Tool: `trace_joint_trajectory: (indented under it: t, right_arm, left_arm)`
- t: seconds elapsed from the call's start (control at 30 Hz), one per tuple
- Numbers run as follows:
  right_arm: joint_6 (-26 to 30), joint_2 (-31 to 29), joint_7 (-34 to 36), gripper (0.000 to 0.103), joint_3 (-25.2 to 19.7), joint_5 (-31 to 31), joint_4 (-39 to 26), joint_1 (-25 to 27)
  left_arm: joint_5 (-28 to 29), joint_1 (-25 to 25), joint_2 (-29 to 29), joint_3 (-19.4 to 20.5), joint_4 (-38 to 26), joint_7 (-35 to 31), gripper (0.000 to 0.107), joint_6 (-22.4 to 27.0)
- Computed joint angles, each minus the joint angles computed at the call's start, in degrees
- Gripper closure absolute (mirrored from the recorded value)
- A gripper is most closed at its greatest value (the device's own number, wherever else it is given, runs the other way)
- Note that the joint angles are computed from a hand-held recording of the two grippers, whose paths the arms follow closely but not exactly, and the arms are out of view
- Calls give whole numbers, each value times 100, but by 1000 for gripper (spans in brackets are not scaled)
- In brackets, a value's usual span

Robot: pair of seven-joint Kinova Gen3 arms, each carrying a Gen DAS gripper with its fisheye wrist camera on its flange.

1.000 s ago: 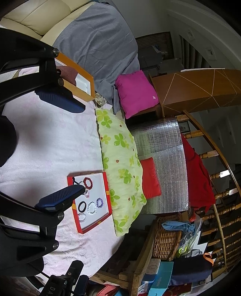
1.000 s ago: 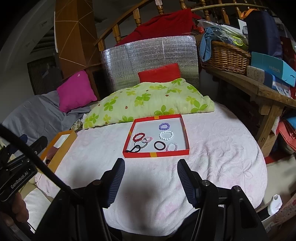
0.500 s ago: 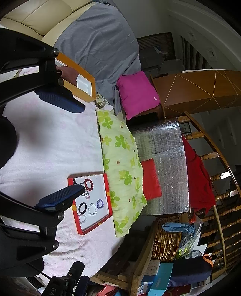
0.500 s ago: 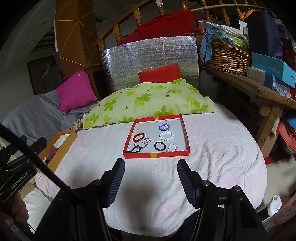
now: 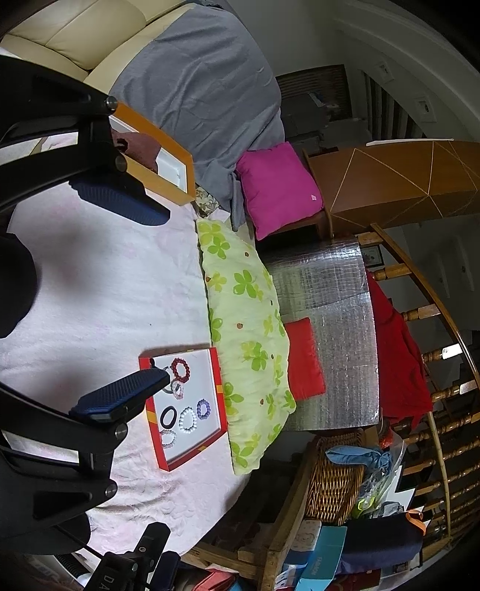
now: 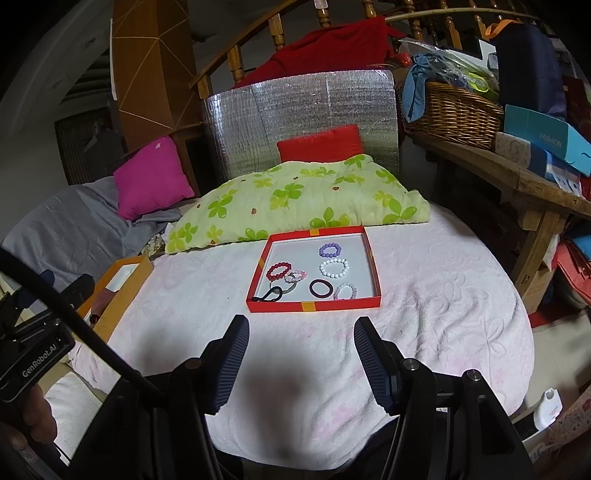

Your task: Organize jewelry

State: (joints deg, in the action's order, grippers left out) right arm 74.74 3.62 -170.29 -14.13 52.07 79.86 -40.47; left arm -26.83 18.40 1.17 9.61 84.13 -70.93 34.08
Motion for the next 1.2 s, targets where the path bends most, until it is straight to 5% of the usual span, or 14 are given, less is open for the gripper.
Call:
trace_joint_trajectory:
  t: [1.2]
  right_arm:
    - [-48, 129, 117, 40, 106, -65, -84, -47]
  left_arm:
    - [232, -71, 36, -60, 12, -231, 27, 39]
